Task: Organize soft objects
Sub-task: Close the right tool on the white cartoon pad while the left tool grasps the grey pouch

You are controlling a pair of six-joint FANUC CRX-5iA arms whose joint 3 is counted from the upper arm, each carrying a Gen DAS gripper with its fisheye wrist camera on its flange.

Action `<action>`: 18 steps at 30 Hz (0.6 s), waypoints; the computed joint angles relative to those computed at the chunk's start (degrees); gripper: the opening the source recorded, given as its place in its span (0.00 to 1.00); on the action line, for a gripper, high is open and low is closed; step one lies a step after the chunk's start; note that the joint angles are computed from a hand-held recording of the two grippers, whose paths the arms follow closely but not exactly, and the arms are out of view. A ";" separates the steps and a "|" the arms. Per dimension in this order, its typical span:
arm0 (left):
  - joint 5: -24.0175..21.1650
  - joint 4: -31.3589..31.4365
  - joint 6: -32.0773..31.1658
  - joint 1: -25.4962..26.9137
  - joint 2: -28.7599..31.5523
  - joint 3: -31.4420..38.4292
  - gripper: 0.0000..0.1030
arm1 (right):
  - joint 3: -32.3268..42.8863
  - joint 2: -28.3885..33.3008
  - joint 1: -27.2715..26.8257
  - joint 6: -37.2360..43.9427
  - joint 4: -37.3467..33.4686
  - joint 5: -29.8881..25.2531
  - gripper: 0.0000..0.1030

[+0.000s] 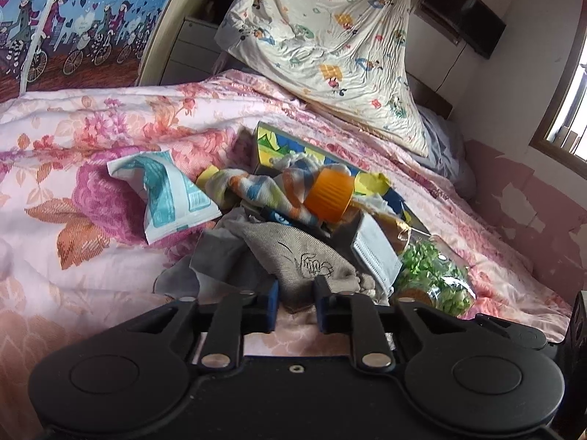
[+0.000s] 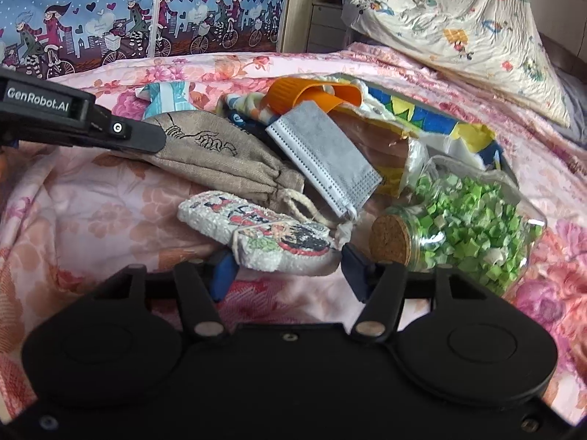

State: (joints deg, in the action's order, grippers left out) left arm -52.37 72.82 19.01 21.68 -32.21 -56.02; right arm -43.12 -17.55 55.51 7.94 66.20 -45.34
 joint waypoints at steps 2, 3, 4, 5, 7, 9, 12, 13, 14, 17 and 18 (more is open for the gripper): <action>0.24 0.03 -0.12 -0.24 -0.17 -0.07 0.16 | -0.07 0.89 0.85 1.31 2.02 -1.93 0.52; 0.26 0.07 -0.25 -0.31 -0.14 -0.08 0.15 | -0.09 1.47 1.34 1.76 3.14 -3.03 0.57; 0.39 0.30 -0.45 -0.42 -0.17 -0.17 0.14 | -0.08 1.95 1.75 2.20 3.90 -3.84 0.57; 0.44 0.57 -0.90 -0.50 -0.12 -0.29 0.13 | -0.12 2.09 1.92 2.67 4.27 -3.90 0.55; 0.49 1.02 -1.74 -0.80 -0.15 -0.41 0.12 | -0.03 2.57 2.32 3.03 4.98 -4.70 0.51; 0.43 1.24 -2.73 -0.99 -0.35 -0.58 0.12 | -0.03 3.00 2.57 3.39 5.75 -5.19 0.41; 0.21 1.77 -4.34 -1.35 -0.45 -0.83 0.11 | -0.03 3.56 3.18 4.52 6.62 -6.00 0.28; -0.20 2.11 -5.01 -1.25 -0.35 -0.90 0.11 | 0.20 3.98 3.63 4.97 6.57 -6.46 0.26; -0.42 2.47 -5.63 -1.33 -0.37 -1.00 0.10 | 0.49 4.40 4.22 5.39 6.40 -7.24 0.25; -0.53 3.25 -7.45 -1.98 -0.80 -1.45 0.09 | 0.90 5.30 5.13 5.36 6.99 -8.88 0.19; -0.25 3.76 -8.54 -2.34 -1.15 -1.74 0.08 | 0.89 5.38 5.41 5.06 7.22 -9.28 0.18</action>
State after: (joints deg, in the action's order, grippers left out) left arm -52.62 76.58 10.46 19.33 -33.36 -57.76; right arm -42.23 -12.18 60.92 13.00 73.41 -54.62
